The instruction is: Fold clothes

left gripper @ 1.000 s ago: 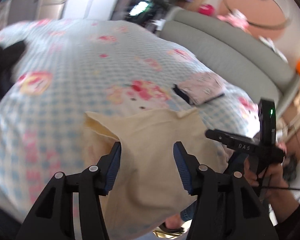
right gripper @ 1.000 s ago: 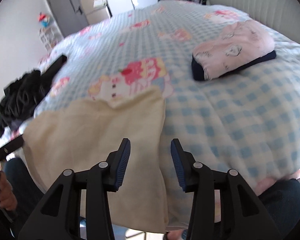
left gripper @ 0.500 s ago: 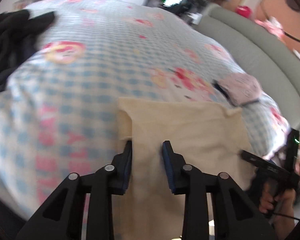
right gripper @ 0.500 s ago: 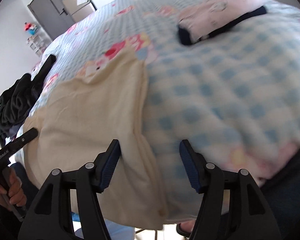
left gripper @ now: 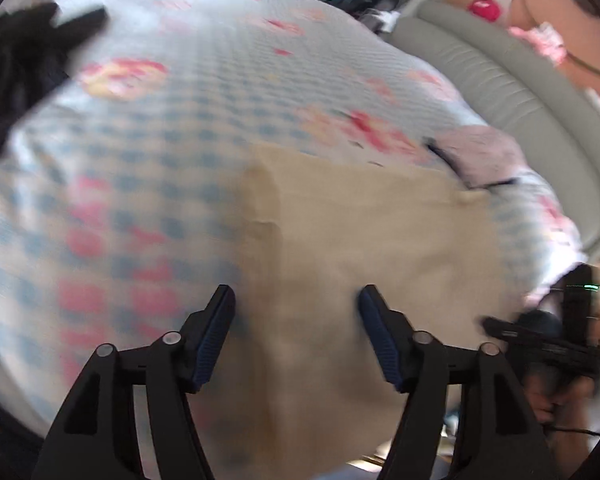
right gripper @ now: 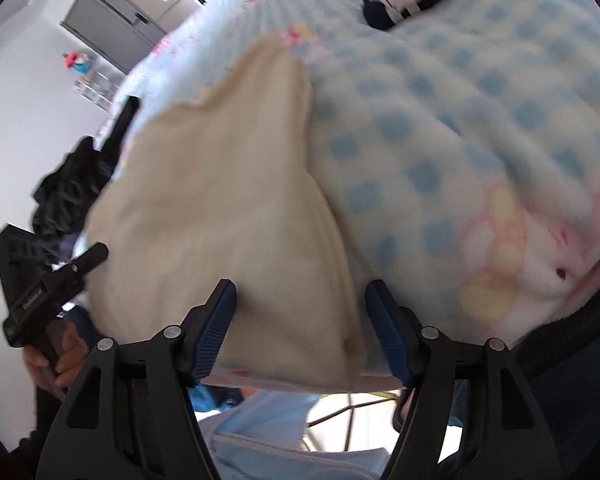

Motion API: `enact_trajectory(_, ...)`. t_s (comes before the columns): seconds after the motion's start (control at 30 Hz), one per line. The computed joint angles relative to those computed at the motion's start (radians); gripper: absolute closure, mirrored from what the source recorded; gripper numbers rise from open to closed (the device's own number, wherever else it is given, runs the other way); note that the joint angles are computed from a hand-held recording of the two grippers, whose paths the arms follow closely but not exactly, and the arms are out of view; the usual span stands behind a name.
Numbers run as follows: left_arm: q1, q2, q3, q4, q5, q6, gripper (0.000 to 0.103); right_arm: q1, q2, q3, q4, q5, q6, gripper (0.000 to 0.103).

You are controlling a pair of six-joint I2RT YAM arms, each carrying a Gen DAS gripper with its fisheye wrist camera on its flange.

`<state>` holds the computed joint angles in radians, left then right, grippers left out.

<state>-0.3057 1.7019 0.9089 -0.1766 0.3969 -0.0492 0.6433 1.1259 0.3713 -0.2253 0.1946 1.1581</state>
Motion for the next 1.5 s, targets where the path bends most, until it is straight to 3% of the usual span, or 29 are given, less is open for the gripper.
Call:
enact_trajectory(0.17,0.098,-0.044,-0.054,0.082,0.119,-0.127,0.036,0.026,-0.118,-0.015,-0.094,0.106,0.069,0.041)
enact_trajectory(0.23,0.122,-0.034,-0.051,0.094,0.234,-0.135,0.036,0.011,-0.159,-0.028,-0.091,0.102,0.055,0.040)
enact_trajectory(0.27,0.112,-0.031,-0.052,0.101,0.242,-0.133,0.036,-0.003,-0.163,-0.032,-0.072,0.079,0.036,0.038)
enact_trajectory(0.33,0.072,-0.015,-0.038,0.074,0.169,-0.104,0.036,-0.037,-0.126,-0.030,-0.028,0.021,-0.009,0.036)
enact_trajectory(0.4,0.050,0.062,0.020,0.001,0.159,-0.079,0.036,-0.053,-0.062,-0.019,0.001,-0.016,-0.032,0.036)
enact_trajectory(0.5,0.065,0.132,0.075,-0.067,0.265,-0.060,0.033,-0.045,-0.002,-0.003,0.047,-0.028,-0.047,0.034)
enact_trajectory(0.73,0.037,0.165,0.089,-0.084,0.278,-0.029,0.021,-0.141,0.132,0.067,0.121,-0.107,-0.170,0.029)
enact_trajectory(0.87,0.055,0.167,0.079,-0.078,0.429,-0.018,0.033,-0.163,0.128,0.104,0.137,-0.178,-0.222,0.044)
enact_trajectory(1.0,0.026,0.197,0.094,-0.075,0.376,-0.030,0.032,-0.159,0.185,0.164,0.076,-0.142,-0.293,0.043)
enact_trajectory(1.07,0.018,0.207,0.095,-0.057,0.378,-0.045,0.034,-0.229,0.267,0.135,0.170,-0.212,-0.283,0.043)
enact_trajectory(1.13,0.011,0.181,0.072,-0.025,0.372,-0.051,0.047,-0.280,0.287,0.070,0.314,-0.281,-0.246,0.043)
enact_trajectory(1.2,-0.003,0.147,0.047,-0.004,0.337,-0.031,0.049,-0.272,0.268,0.057,0.343,-0.295,-0.252,0.053)
enact_trajectory(1.3,0.002,0.193,0.089,-0.039,0.346,-0.029,0.046,-0.238,0.234,0.092,0.299,-0.301,-0.308,0.056)
enact_trajectory(1.4,0.012,0.266,0.151,-0.085,0.400,-0.061,0.039,-0.278,0.323,0.121,0.305,-0.314,-0.310,0.054)
enact_trajectory(1.5,-0.003,0.270,0.165,-0.097,0.378,-0.074,0.038,-0.327,0.386,0.051,0.474,-0.385,-0.245,0.048)
